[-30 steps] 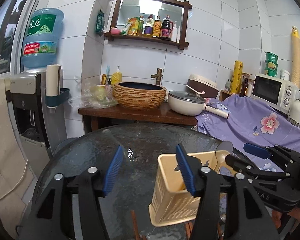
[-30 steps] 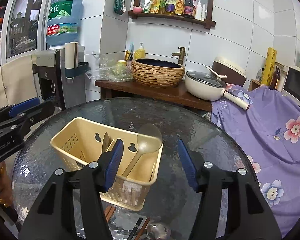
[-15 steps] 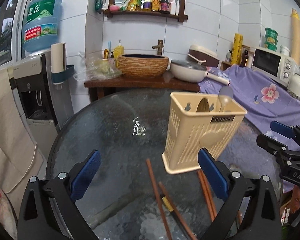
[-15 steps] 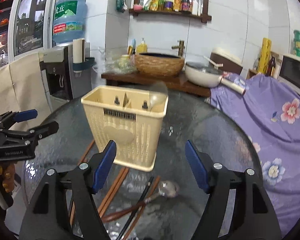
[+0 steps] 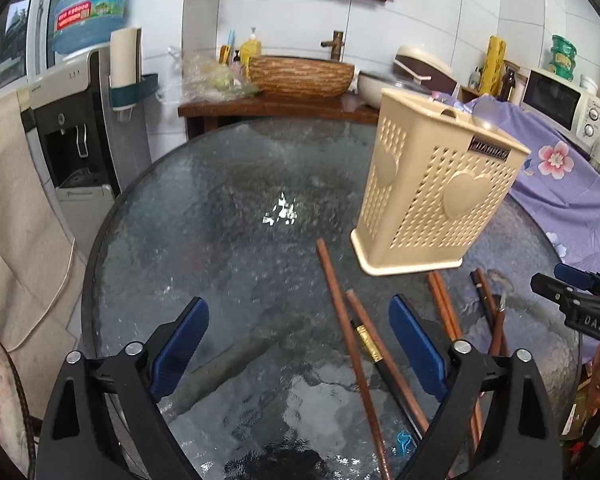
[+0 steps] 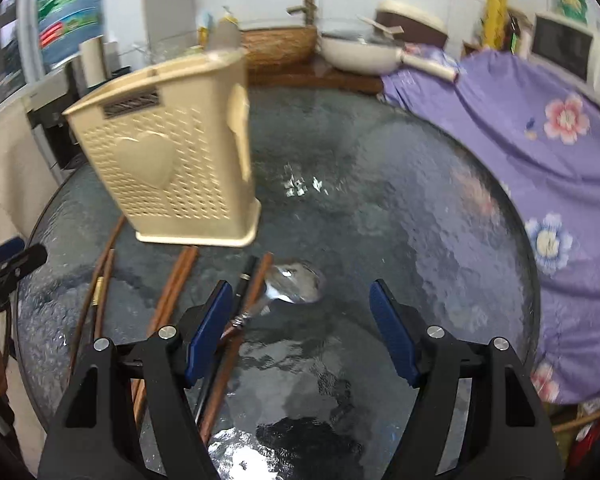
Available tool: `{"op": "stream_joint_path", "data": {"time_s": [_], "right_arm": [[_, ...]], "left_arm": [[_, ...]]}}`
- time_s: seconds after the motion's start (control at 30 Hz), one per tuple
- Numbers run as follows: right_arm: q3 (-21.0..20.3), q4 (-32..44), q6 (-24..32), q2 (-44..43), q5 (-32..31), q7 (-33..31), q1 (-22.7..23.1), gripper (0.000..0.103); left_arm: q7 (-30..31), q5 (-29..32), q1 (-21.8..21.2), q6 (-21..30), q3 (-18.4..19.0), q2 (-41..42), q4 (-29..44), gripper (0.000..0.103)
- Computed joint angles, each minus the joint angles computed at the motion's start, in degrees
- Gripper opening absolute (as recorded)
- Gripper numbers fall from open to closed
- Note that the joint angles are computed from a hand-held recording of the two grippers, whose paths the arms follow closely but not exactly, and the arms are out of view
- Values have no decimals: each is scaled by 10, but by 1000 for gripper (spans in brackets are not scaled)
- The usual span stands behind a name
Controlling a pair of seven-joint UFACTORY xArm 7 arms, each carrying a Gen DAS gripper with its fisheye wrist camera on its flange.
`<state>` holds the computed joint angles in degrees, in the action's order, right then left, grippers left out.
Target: Organize utensils
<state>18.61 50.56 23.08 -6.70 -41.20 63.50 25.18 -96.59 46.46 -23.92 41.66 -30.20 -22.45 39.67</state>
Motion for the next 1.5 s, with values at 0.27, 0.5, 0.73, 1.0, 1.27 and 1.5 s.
{"op": "stream_joint_path", "data": {"time_s": [0.27,0.5,0.73,1.0,1.27,1.5], "right_arm": [[-22,27,-14,56,118,-52,22,70],[-41,56,2,93,142,-55,42,64],[-57,74,9,112,139,-50,54,55],[-72,123,36,148,144,-72,61,49],[-83,163,50,177,165,-102,69,47],[-92,180,53,192,172,-119,72,47]], "left_arm": [[15,-23,-1,-29,19,17,-6,69],[36,-43,-1,-52,34,28,-8,54],[60,-34,9,-55,45,81,33,54],[105,-16,-32,-2,87,172,110,54],[116,-27,-54,4,127,199,130,45],[131,-39,-47,-2,146,213,146,41]]}}
